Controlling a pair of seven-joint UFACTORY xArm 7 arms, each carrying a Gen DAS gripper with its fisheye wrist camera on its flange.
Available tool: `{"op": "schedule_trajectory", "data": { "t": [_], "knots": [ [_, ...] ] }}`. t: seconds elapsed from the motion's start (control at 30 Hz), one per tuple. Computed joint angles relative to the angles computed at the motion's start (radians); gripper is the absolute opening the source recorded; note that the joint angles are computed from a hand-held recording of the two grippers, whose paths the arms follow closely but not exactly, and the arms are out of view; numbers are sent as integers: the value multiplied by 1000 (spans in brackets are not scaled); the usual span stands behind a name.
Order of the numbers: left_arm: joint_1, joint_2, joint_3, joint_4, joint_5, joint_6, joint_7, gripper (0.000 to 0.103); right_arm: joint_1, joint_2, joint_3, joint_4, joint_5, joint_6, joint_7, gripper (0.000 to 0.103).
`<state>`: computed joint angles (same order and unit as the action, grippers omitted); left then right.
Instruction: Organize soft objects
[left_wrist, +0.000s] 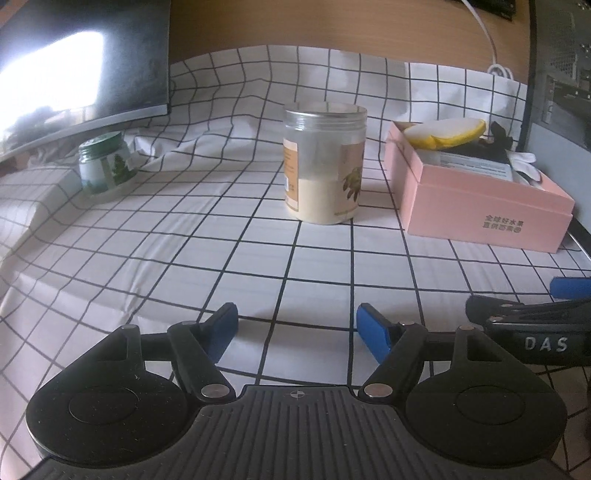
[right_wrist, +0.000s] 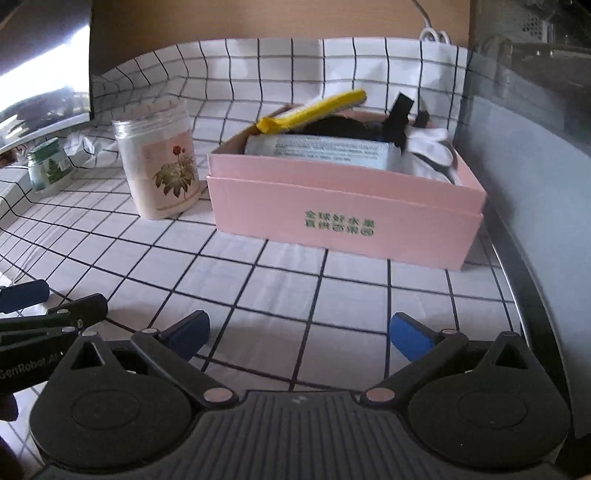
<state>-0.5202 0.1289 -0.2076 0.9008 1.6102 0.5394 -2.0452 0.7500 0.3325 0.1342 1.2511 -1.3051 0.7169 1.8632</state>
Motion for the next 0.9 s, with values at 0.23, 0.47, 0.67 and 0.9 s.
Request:
{"op": "schedule_trajectory", "data": {
  "t": [0.23, 0.47, 0.67, 0.9],
  "knots": [
    [5, 1, 4, 1, 15, -14, -2, 77, 0, 4, -3, 5, -4, -6, 3, 103],
    [8, 1, 2, 1, 20, -19, -3, 77, 1, 5, -3, 5, -4, -5, 3, 103],
    [8, 1, 2, 1, 20, -19, -3, 77, 2, 5, -3, 5, -5, -6, 4, 103],
    [9, 1, 2, 1, 21, -20, -3, 77, 2, 5, -4, 5, -5, -6, 4, 103]
  ]
}}
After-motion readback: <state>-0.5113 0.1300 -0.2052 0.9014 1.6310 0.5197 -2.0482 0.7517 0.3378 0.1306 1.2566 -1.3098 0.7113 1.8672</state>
